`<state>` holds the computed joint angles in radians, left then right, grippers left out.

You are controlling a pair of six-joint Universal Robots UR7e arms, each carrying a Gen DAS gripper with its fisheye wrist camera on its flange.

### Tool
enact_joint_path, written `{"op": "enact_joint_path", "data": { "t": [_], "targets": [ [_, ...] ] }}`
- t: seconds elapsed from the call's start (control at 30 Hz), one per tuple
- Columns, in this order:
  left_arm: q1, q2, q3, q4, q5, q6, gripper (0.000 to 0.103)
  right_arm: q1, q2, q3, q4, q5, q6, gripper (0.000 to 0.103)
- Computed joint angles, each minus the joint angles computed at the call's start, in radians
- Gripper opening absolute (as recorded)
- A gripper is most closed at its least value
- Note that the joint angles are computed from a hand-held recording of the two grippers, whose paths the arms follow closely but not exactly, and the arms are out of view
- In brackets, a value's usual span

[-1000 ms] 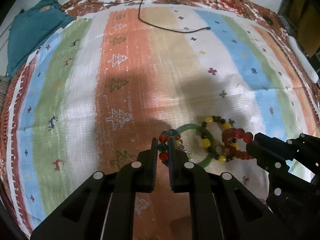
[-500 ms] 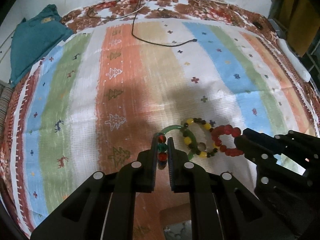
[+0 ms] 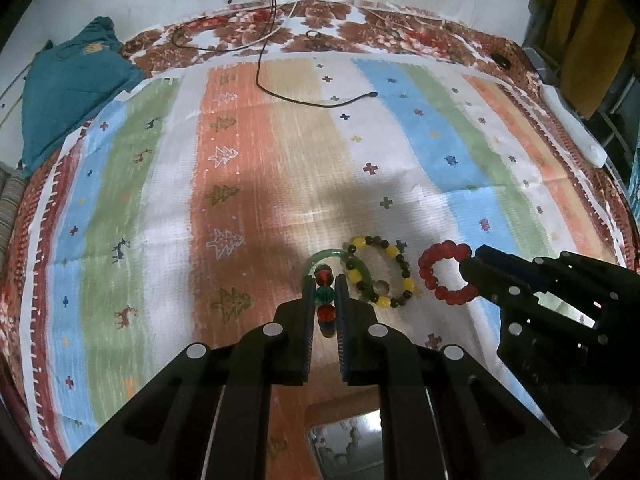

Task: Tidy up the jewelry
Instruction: 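Lift both held bracelets and carry them toward the silver tin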

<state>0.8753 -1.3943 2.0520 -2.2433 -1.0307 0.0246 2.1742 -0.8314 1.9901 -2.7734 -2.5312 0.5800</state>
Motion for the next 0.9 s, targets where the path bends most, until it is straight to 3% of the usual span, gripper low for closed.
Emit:
{"op": "enact_joint_path", "data": {
  "t": [0.43,0.9],
  "targets": [
    [-0.039,-0.1,0.053,0.007,-0.024,-0.001,0.009,0.063,-0.008,0.018,-0.046,-0.022,-0.012,0.014],
    [-0.083,-0.223,0.11,0.04,-0.059,-0.003,0.009,0.118,-0.004,0.027,-0.012,-0.039,0.024,0.014]
  ]
}}
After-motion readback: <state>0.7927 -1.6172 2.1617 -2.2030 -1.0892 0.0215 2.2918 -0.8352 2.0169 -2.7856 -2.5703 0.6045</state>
